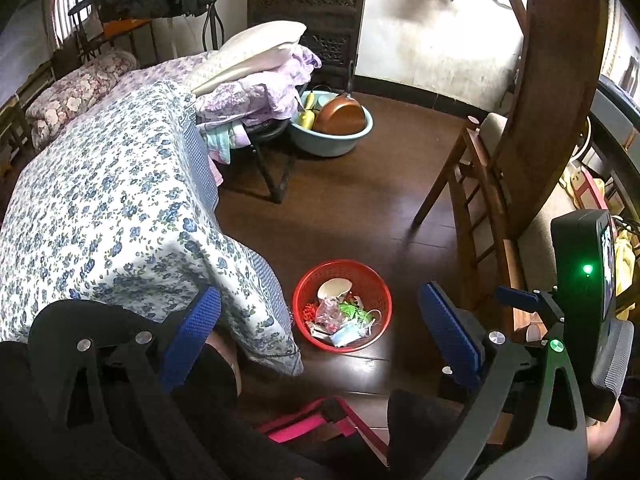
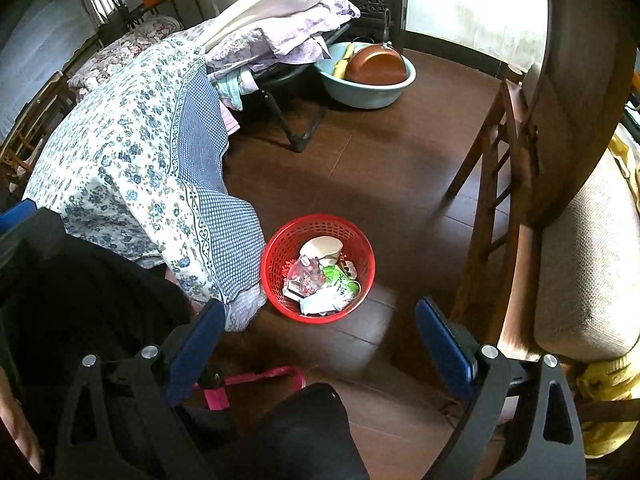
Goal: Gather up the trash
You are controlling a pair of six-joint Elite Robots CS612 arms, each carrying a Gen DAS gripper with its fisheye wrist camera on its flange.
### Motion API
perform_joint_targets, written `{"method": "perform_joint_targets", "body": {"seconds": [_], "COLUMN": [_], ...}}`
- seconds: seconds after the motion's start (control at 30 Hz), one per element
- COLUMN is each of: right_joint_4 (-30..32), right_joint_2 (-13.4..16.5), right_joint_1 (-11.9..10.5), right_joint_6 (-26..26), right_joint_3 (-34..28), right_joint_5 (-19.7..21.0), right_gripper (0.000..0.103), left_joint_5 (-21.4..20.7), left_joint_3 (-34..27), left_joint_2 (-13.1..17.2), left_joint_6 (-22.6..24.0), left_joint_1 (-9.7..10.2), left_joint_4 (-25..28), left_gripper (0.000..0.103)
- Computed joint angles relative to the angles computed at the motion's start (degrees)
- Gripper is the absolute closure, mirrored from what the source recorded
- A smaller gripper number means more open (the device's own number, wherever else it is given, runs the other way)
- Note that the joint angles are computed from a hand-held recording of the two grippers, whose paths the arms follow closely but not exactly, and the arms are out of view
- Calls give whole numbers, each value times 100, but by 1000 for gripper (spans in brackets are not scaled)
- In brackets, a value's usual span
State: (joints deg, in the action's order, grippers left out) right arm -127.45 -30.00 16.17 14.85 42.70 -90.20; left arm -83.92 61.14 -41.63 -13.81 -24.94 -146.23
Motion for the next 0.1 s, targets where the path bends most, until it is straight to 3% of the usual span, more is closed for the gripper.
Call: {"method": "perform_joint_targets", "body": {"seconds": [0.1], "right_joint_4": [-2], "right_joint_2": [1], "right_joint_1": [-2], "right_joint_6": [-6], "right_joint_3": [-2], "right_joint_5": [-1], "right_gripper": [9], "left_joint_5": [-21], "left_joint_3": [11], "left_joint_2": [-9], "left_joint_6": [-12], "left_joint_1": [5], "left_joint_4": [-2], "left_gripper": [7]}}
